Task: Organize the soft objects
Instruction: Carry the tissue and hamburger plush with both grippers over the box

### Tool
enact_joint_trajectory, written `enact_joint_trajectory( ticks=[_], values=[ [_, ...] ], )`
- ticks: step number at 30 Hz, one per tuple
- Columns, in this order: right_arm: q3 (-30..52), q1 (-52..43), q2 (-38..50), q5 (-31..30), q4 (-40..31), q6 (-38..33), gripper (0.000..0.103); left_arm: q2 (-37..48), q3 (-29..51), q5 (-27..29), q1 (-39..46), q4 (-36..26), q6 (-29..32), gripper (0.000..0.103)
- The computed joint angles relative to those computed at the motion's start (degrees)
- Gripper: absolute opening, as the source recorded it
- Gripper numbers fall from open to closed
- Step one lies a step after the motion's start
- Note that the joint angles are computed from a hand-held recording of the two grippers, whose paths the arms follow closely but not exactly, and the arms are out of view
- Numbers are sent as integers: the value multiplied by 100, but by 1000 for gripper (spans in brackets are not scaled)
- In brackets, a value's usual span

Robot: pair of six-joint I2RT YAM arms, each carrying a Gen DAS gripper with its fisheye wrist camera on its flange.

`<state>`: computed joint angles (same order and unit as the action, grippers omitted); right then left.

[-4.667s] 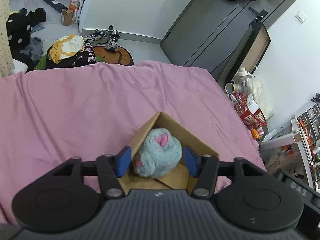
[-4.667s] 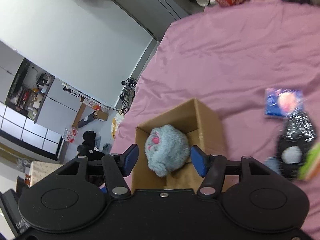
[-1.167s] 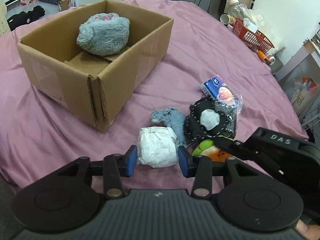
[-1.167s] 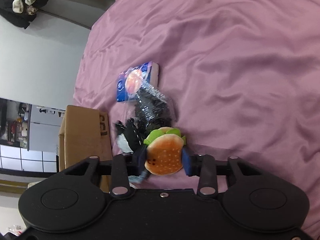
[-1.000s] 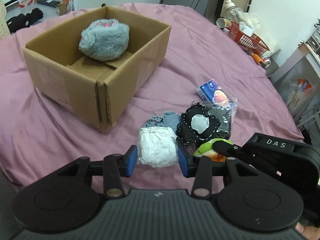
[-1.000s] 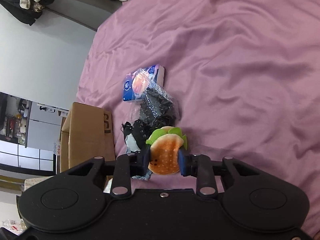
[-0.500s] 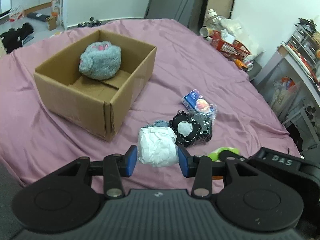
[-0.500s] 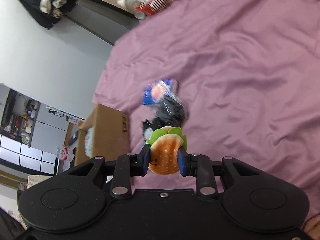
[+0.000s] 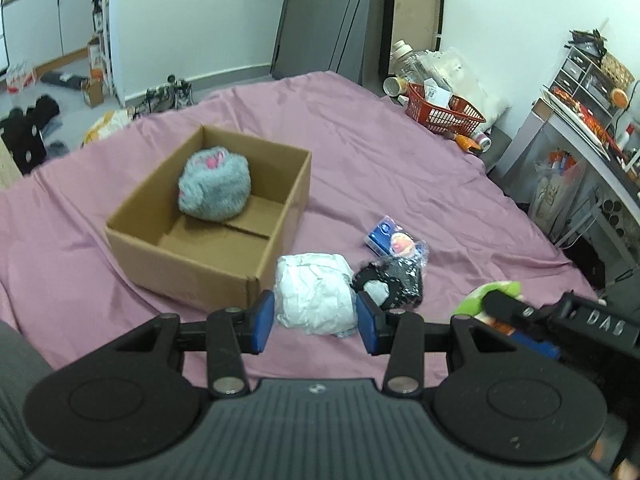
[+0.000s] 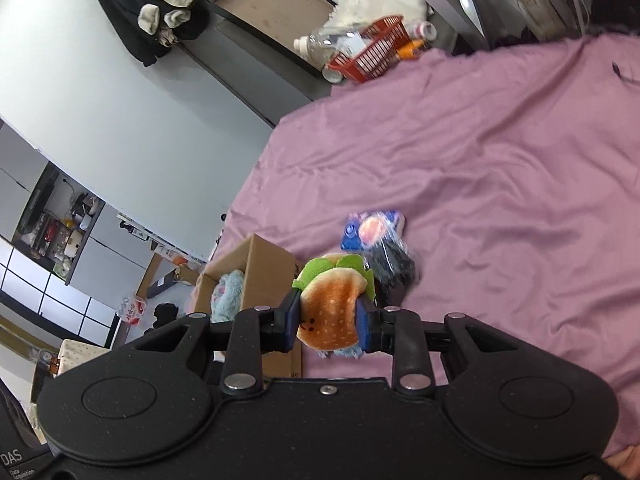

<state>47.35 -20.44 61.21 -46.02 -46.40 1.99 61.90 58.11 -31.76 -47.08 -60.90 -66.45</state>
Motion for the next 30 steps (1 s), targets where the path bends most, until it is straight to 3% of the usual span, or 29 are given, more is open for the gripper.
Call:
enact_joint_trajectory(
  ticks=[11,30],
  values=[
    [684,792,-64,378,363,679,28,-403,134,709,1035,272,1577,43],
    [1748,2535,493,1627,935,1394,28,-409,506,1901,3113,657,3565,43]
  ],
)
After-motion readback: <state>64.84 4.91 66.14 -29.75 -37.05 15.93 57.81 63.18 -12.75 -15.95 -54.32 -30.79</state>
